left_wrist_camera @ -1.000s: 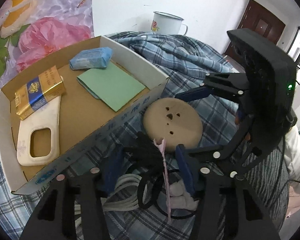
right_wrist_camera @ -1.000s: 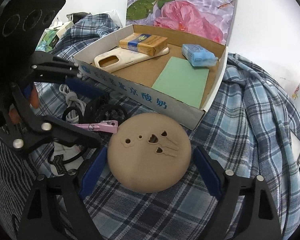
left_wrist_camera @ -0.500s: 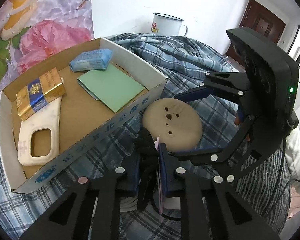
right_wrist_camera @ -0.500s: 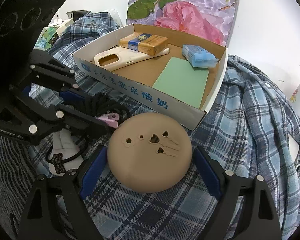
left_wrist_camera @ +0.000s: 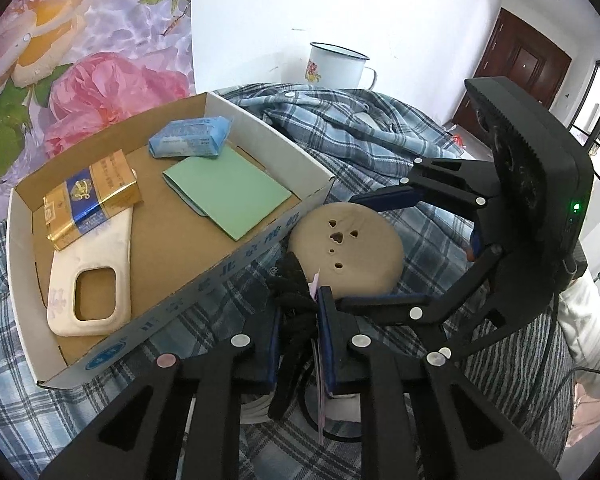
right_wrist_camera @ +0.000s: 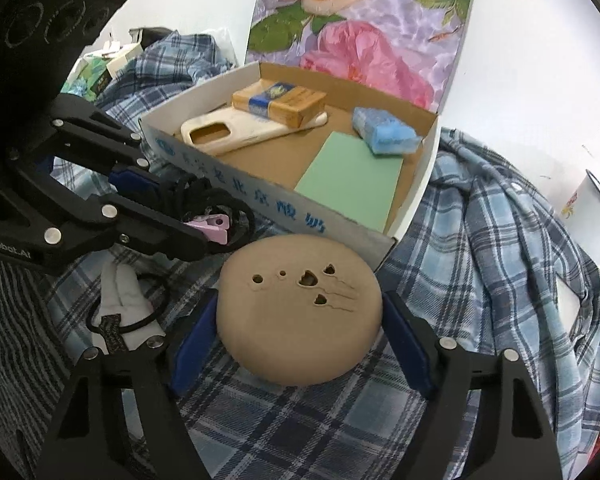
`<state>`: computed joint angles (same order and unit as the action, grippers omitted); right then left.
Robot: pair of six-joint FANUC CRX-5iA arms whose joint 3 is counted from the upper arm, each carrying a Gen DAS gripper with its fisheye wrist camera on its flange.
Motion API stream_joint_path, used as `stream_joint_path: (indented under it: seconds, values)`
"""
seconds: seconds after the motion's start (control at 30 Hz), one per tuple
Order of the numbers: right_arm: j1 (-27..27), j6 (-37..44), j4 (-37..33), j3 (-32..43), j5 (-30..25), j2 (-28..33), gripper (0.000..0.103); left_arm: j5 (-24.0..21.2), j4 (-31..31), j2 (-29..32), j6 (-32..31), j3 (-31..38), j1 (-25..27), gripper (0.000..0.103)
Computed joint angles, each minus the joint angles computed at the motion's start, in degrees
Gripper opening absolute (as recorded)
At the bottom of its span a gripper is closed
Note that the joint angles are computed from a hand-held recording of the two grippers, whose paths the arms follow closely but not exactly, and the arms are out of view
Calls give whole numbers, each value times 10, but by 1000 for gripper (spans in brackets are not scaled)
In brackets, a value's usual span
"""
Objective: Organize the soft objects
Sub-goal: 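Close the right tool on the tan disc while the left tool grasps the black cable, then lift the tan disc with the right tool while the left tool holds the black cable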
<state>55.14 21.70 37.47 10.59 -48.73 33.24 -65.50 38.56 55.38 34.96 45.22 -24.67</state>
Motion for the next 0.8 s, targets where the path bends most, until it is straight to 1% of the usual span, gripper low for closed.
stream_joint_path:
  seconds: [0.23, 0.33, 0.43, 0.67, 0.8]
  values:
    - [3, -38, 47, -25, 14, -11, 77, 14, 19, -15, -10, -26, 3, 18]
    - [6, -75, 97, -48, 25, -19, 77, 20, 22, -25, -17, -38, 2, 17]
    - [6, -109, 139, -65, 31, -25, 77, 35, 28, -39, -27, -59, 0, 17]
    - [6, -185, 223, -94, 22, -34, 76, 43, 42, -47, -32, -71, 1, 17]
    - [5, -239, 284, -117, 13, -44, 76, 53, 54, -55, -35, -82, 3, 17]
